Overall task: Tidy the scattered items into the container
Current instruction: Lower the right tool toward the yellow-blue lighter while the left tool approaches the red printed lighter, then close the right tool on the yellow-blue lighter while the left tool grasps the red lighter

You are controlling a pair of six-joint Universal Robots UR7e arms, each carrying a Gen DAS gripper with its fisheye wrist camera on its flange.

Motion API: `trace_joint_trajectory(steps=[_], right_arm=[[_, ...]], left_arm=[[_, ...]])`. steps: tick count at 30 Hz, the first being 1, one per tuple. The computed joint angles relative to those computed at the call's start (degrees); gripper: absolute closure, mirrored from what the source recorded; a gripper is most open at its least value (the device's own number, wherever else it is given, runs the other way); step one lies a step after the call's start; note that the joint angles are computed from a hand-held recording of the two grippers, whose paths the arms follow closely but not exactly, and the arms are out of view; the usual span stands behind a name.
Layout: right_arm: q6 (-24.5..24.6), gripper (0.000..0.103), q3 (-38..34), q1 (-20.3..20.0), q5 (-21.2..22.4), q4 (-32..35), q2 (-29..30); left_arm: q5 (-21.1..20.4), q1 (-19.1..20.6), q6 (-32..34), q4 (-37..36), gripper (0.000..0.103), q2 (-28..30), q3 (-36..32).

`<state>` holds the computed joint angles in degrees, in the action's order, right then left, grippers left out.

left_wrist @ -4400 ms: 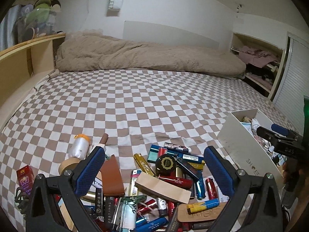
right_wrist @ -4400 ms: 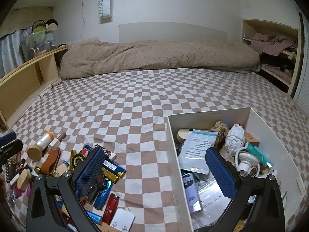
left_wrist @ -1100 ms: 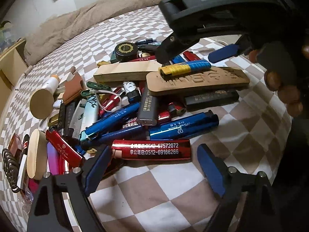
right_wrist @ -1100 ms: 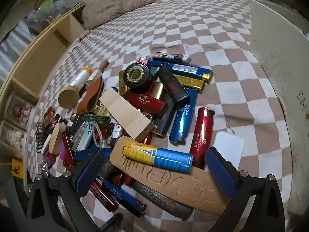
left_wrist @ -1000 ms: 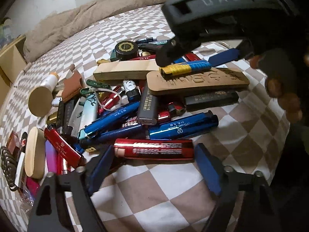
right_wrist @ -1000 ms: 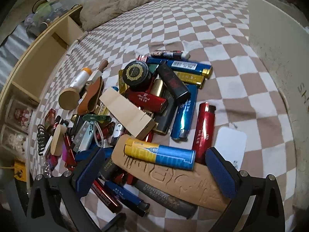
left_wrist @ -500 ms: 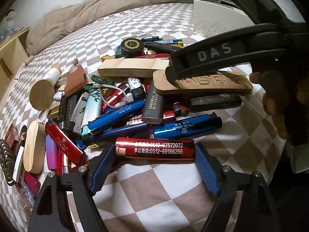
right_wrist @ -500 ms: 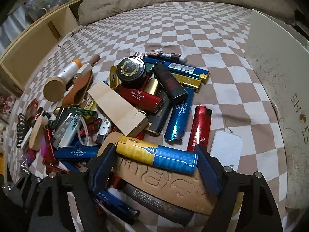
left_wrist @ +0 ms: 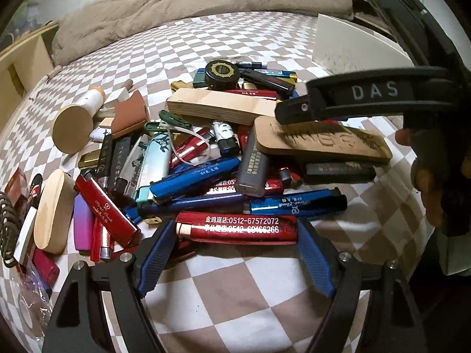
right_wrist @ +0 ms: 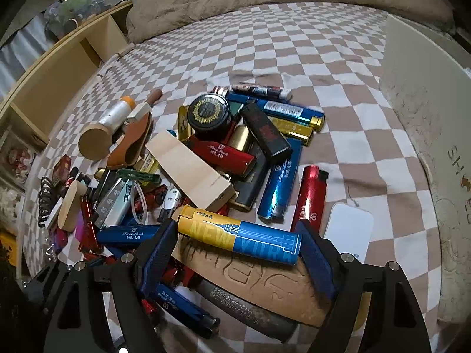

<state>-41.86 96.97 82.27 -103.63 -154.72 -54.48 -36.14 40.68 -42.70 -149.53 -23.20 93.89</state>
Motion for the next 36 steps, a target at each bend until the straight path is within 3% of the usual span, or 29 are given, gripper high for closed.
trace_joint_trajectory(steps=[6,36], right_arm=[[-1.3,0.021,0.5,0.1,0.3,-0.4,-0.4],[-6.6,0.021,5.1,0.1,4.8,-6.3,-5.1]], left_arm=[[-0.5,0.3,-0.8,-2.3,0.021,-0.6,0.7],[5.8,-1.7,-4.1,-7.6,0.022,-2.9,3.1]])
